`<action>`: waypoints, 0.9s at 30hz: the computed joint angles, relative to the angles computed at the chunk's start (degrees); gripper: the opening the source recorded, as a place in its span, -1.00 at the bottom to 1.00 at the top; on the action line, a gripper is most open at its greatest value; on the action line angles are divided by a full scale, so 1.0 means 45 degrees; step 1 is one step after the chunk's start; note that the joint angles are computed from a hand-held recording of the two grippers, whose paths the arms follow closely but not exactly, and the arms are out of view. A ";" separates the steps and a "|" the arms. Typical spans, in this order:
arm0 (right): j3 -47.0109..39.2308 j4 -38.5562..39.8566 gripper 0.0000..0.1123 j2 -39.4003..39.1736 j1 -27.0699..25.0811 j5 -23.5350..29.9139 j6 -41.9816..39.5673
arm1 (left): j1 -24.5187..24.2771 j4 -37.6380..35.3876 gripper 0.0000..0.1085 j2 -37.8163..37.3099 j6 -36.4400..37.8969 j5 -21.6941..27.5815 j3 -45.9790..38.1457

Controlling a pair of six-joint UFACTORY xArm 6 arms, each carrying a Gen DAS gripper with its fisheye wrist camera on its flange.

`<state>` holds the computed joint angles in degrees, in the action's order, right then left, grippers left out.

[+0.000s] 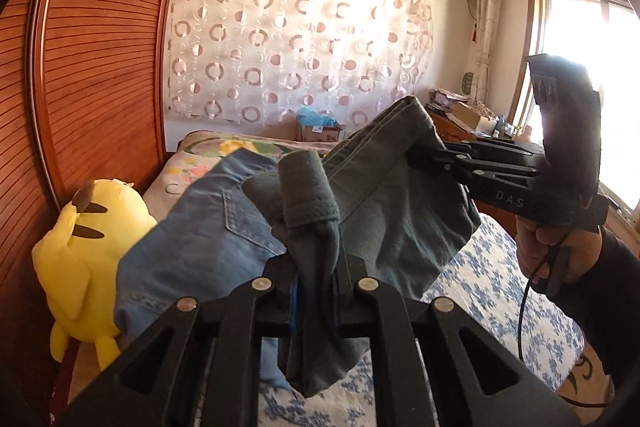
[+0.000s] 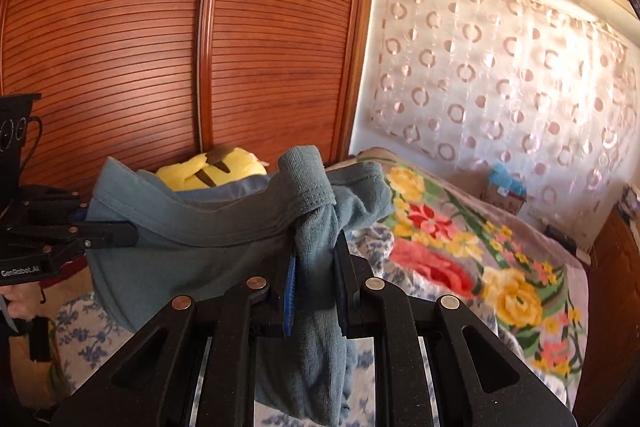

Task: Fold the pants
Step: 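Lift the shorts with both grippers and carry them onto the jeans stack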

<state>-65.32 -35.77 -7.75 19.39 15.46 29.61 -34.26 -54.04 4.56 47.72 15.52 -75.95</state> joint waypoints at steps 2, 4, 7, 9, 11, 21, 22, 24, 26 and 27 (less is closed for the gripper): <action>-0.0512 0.0368 -0.77 0.0485 -0.0055 -0.0072 -0.0525 | 0.0121 -0.0043 -0.86 0.0147 0.0059 -0.0006 -0.0255; -0.1235 0.0999 -0.77 0.1141 -0.0100 -0.0183 -0.1320 | 0.0298 -0.0173 -0.86 0.0256 0.0170 0.0028 -0.0485; -0.2495 0.1946 -0.77 0.2288 -0.0108 -0.0132 -0.2526 | 0.0563 0.0086 -0.86 0.0526 -0.0234 0.0070 -0.0794; -0.3541 0.2866 -0.76 0.3205 -0.0051 0.0165 -0.3578 | 0.0773 0.0488 -0.86 0.0797 -0.0722 0.0066 -0.0934; -0.4454 0.3679 -0.76 0.4016 -0.0007 0.0444 -0.4500 | 0.0944 0.1088 -0.86 0.1152 -0.1316 0.0034 -0.1113; -1.1207 0.6918 -0.75 0.9233 0.0328 0.3027 -0.8155 | 0.1809 0.3743 -0.77 0.2324 -0.4611 0.0254 -0.1832; -1.1878 0.6965 -0.72 0.9692 0.0372 0.3351 -0.8196 | 0.1841 0.3864 -0.74 0.2341 -0.4736 0.0244 -0.1796; -1.3151 0.7166 -0.64 1.0554 0.0410 0.4025 -0.8226 | 0.1924 0.4653 -0.64 0.2360 -0.5462 0.0173 -0.1594; -1.3561 0.7088 -0.52 1.0863 0.0389 0.4225 -0.7771 | 0.1996 0.4994 -0.46 0.2347 -0.5728 0.0183 -0.1490; -1.3268 0.6911 -0.49 1.0740 0.0348 0.3893 -0.7346 | 0.2004 0.5159 -0.39 0.2308 -0.5837 0.0061 -0.1360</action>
<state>-125.02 -4.67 40.58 20.96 32.98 -3.45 -25.24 -30.82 14.95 21.46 15.79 -82.07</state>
